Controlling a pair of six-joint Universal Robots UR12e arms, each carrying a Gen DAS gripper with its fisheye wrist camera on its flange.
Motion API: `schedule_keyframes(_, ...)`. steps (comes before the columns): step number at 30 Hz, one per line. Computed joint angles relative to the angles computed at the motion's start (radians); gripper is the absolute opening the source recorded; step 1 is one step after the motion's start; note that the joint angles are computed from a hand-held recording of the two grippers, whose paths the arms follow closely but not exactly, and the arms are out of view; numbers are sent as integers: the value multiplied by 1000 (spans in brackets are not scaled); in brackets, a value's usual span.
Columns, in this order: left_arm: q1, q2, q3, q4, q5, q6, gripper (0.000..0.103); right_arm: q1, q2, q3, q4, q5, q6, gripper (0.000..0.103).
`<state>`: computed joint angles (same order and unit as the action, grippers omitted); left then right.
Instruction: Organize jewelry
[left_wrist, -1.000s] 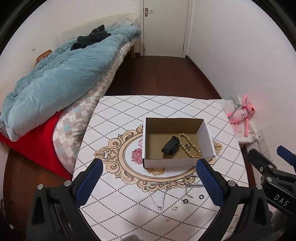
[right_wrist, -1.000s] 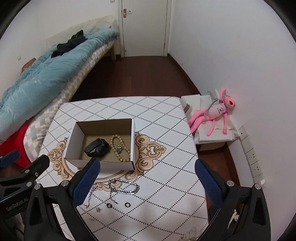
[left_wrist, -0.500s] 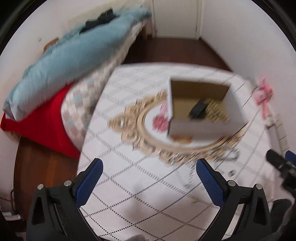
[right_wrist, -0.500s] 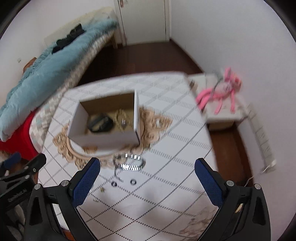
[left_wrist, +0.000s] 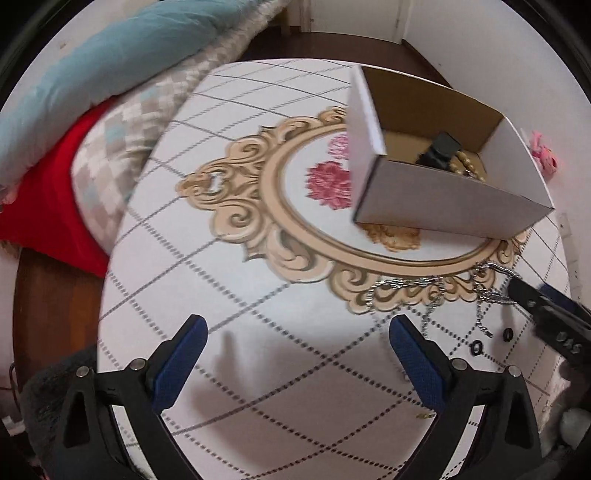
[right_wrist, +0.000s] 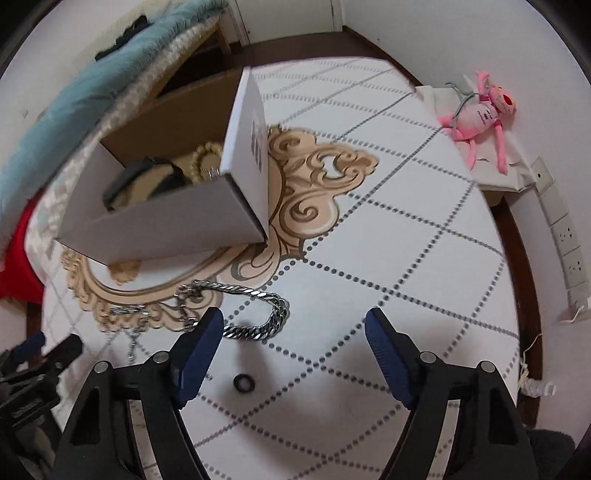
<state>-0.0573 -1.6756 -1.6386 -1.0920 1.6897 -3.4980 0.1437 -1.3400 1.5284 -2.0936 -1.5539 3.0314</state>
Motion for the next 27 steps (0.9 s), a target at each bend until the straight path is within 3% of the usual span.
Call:
schedule_keyframes(3, -2, -11, 5, 2, -30, 29, 95, 19, 3, 15, -44, -47, -34, 76)
schedule_keyframes(4, -4, -15, 9, -4, -36, 34, 92, 27, 1, 25, -74, -76, -46, 66)
schedule_keyframes(5, -5, -20, 13, -8, -45, 39, 91, 30, -1, 33, -95, -90, -56, 48)
schedule_keyframes(6, -7, -23, 15, -10, -54, 43, 90, 26, -5, 38, -106, -77, -58, 36)
schedule_keyframes(7, -10, -25, 16, -11, -57, 45, 90, 24, -5, 36, -101, -78, -58, 15)
schedule_keyframes(8, -12, -27, 17, -11, -59, 48, 89, 21, -6, 35, -96, -82, -57, 4)
schedule_keyframes(15, -35, -41, 22, 10, -46, 94, 73, -25, -33, 56, -78, -43, -3, 4)
schedule_keyframes(18, -44, -43, 24, 39, -48, 126, 47, -33, -40, 62, -82, -39, 6, 4)
schedule_keyframes(20, -46, -48, 32, 41, -57, 145, 9, -34, -41, 63, -83, -42, 6, 4)
schedule_keyframes(21, -44, -49, 35, 37, -70, 147, 3, -34, -41, 64, -83, -41, 8, 4)
schedule_keyframes(24, -22, -45, 37, 29, -137, 128, 0, -31, -38, 57, -78, -38, 15, 4)
schedule_keyframes(27, 4, -33, 25, 36, -161, 100, 0, -28, -42, 57, -87, -29, 17, 4)
